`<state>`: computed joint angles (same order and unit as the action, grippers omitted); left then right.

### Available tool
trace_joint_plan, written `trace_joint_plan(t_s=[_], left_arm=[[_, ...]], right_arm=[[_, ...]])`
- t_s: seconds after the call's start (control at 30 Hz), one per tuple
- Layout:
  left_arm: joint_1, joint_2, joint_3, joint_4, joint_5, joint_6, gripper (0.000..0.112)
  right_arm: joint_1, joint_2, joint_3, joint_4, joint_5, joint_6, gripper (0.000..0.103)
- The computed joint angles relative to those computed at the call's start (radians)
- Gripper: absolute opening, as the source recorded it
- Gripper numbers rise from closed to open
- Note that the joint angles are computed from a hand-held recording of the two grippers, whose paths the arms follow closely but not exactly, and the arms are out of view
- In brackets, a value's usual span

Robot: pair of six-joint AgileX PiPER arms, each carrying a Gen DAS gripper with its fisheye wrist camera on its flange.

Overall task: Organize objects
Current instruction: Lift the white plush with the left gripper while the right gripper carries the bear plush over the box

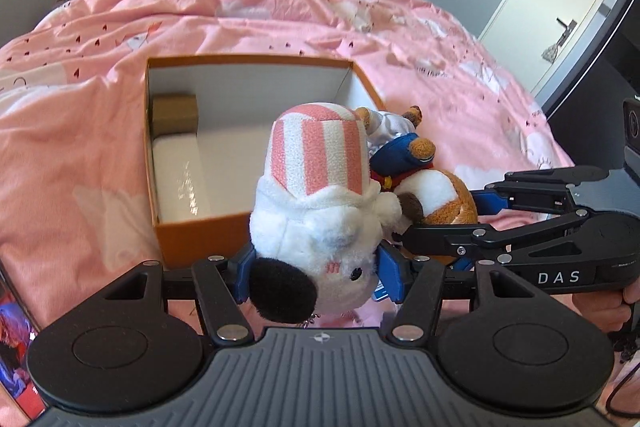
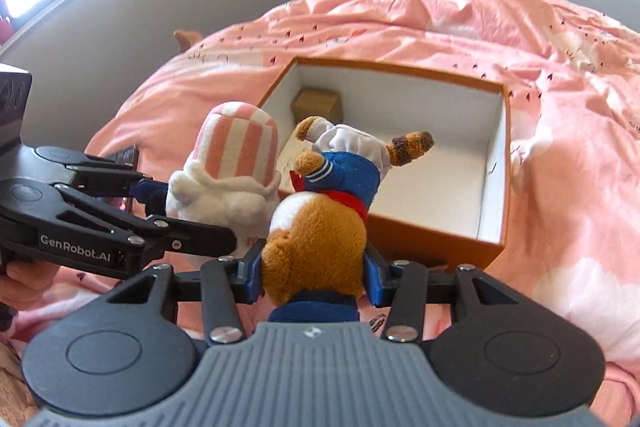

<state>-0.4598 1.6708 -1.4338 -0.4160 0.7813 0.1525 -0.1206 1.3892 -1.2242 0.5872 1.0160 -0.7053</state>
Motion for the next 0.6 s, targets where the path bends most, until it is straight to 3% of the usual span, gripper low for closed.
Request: trace_joint_plan(t_s=[0.33, 0.6], left_arm=[[-0.027, 0.051, -0.088, 0.038, -0.053, -0.057, 0.069], [0.016, 0.153, -0.262, 0.022, 0.031, -0.032, 0.069]], right_arm=[[-0.016, 0.027, -0.065, 0.033, -0.045, -0.019, 0.050], [-0.009, 0.111, -0.150, 0.062, -0.068, -0.006, 0.050]])
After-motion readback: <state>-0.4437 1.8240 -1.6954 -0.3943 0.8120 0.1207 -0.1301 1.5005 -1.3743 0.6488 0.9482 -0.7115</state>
